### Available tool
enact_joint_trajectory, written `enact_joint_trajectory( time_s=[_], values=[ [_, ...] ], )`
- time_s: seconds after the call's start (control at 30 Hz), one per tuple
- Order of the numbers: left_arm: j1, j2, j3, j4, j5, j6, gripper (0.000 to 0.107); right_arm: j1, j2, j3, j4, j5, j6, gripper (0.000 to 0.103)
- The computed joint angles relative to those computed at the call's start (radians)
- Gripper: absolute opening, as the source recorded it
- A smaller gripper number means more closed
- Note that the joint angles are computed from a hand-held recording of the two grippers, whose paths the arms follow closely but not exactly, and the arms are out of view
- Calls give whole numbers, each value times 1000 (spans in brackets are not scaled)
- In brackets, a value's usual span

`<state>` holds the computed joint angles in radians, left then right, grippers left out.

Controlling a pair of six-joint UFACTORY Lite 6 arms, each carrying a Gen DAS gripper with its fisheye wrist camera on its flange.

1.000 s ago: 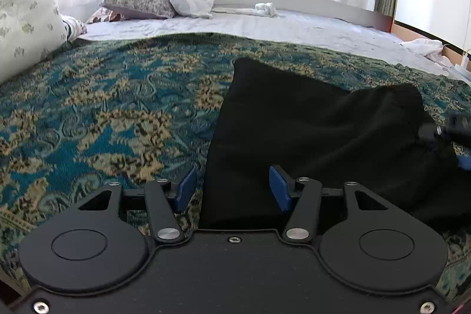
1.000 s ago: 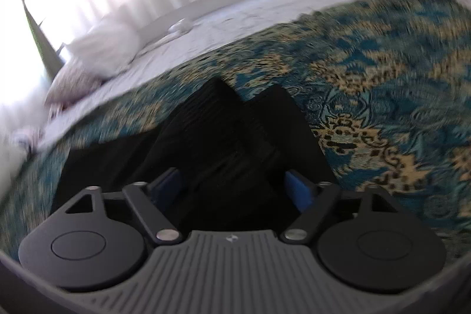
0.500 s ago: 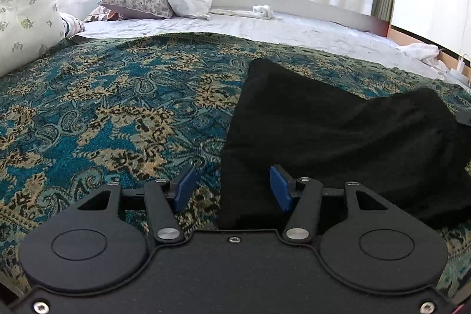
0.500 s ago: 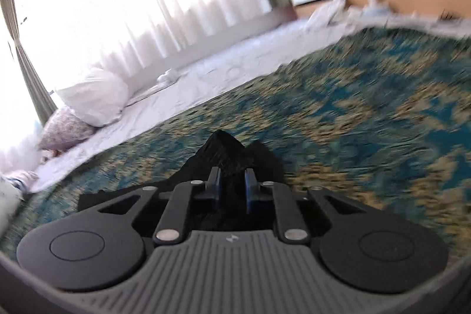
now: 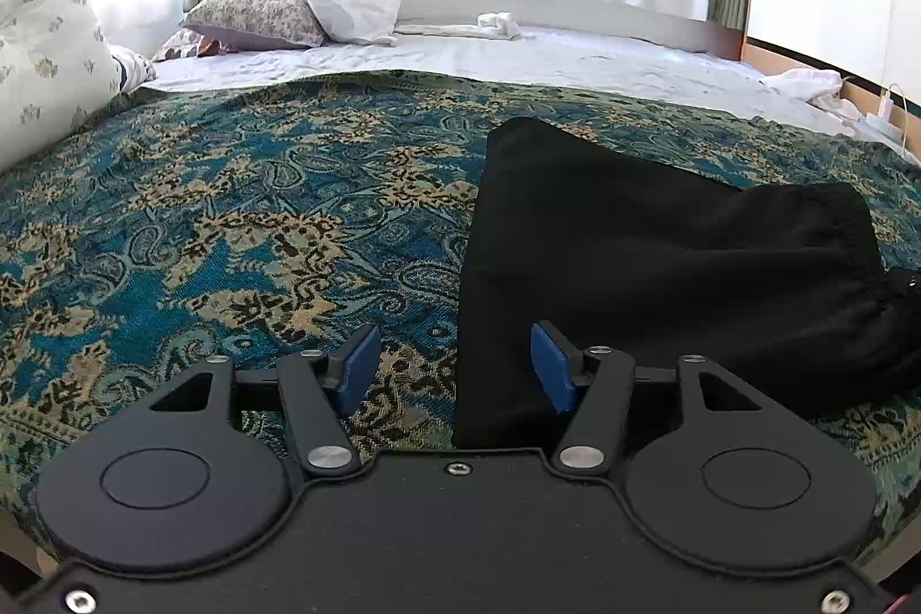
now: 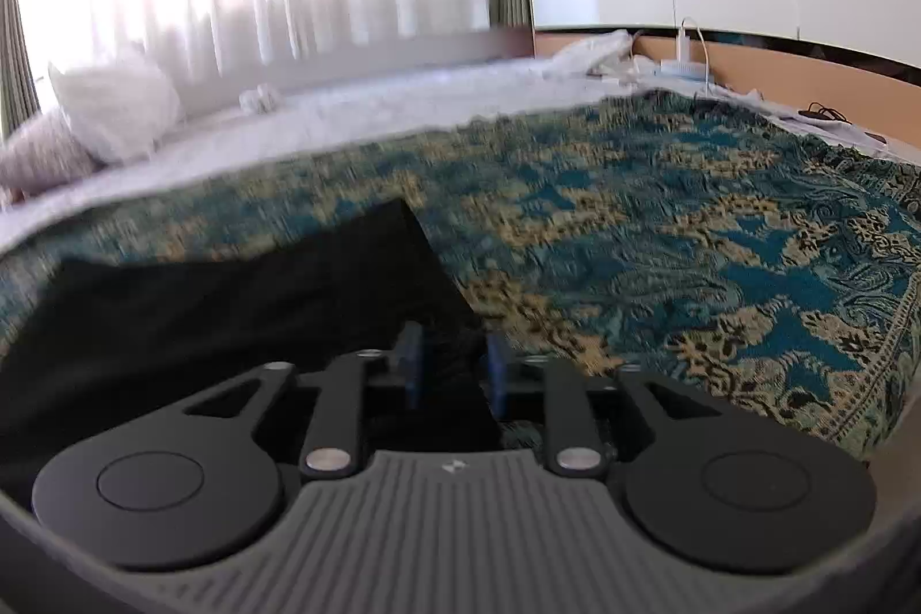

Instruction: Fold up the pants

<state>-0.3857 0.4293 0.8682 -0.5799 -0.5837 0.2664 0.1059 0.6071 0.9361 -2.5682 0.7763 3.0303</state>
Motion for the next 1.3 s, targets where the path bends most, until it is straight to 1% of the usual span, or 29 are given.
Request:
enact_joint_trajectory(
  time_s=[0.07, 0.1, 0.17, 0.2, 0.23, 0.27, 0.3, 0.4, 0.53, 0.6, 0.67, 0.77, 0.8, 0.83, 0.87, 0.93, 1.03, 1.1, 1.2, 1.27, 1.3],
  values=[
    [-2, -19, -18, -1, -1, 12, 56, 1, -13, -13, 23, 15, -30, 56],
    [-2, -35, -31, 2, 1, 18, 56, 9, -29, -29, 41, 33, -42, 65],
    [3, -66, -53, 13, 17, 29, 56, 40, -53, -67, 92, 97, -68, 72],
    [6, -83, -65, 16, 27, 39, 56, 62, -63, -81, 128, 132, -90, 73],
    [10, -100, -78, 27, 40, 48, 54, 82, -77, -96, 148, 162, -103, 73],
    [17, -114, -88, 53, 64, 51, 50, 100, -87, -112, 147, 189, -100, 74],
    [21, -120, -96, 75, 78, 47, 48, 121, -97, -129, 134, 213, -91, 74],
    [15, -142, -134, 91, 85, 71, 48, 177, -115, -159, 84, 251, -75, 74],
    [25, -146, -160, 141, 77, 24, 49, 241, -63, -128, -45, 259, -72, 74],
    [33, -150, -162, 160, 85, -6, 49, 266, -16, -82, -67, 225, -97, 74],
    [40, -153, -161, 175, 94, -25, 49, 293, 32, -27, -6, 178, -165, 74],
    [48, -153, -162, 204, 95, -49, 50, 310, 84, 27, 182, 125, -287, 74],
    [51, -151, -162, 223, 94, -64, 51, 304, 87, 23, 211, 125, -286, 74],
    [55, -150, -163, 244, 96, -85, 51, 296, 73, 1, 201, 127, -268, 74],
    [55, -147, -160, 249, 96, -96, 51, 300, 69, -3, 214, 128, -292, 74],
    [47, -147, -154, 221, 97, -82, 50, 334, 81, 16, 275, 160, -402, 74],
    [55, -187, -170, 231, 86, -94, 47, 345, 66, 2, 262, 180, -382, 74],
    [73, -214, -173, 252, 73, -102, 35, 351, 48, -24, 222, 205, -306, 75],
    [123, -193, -83, 353, 129, -145, 25, 372, 26, -65, 123, 266, -175, 75],
    [150, -130, 23, 433, 162, -198, 23, 402, 42, -33, 77, 260, -135, 75],
    [159, -94, 79, 468, 178, -227, 22, 412, 55, -13, 47, 252, -115, 71]
  ],
)
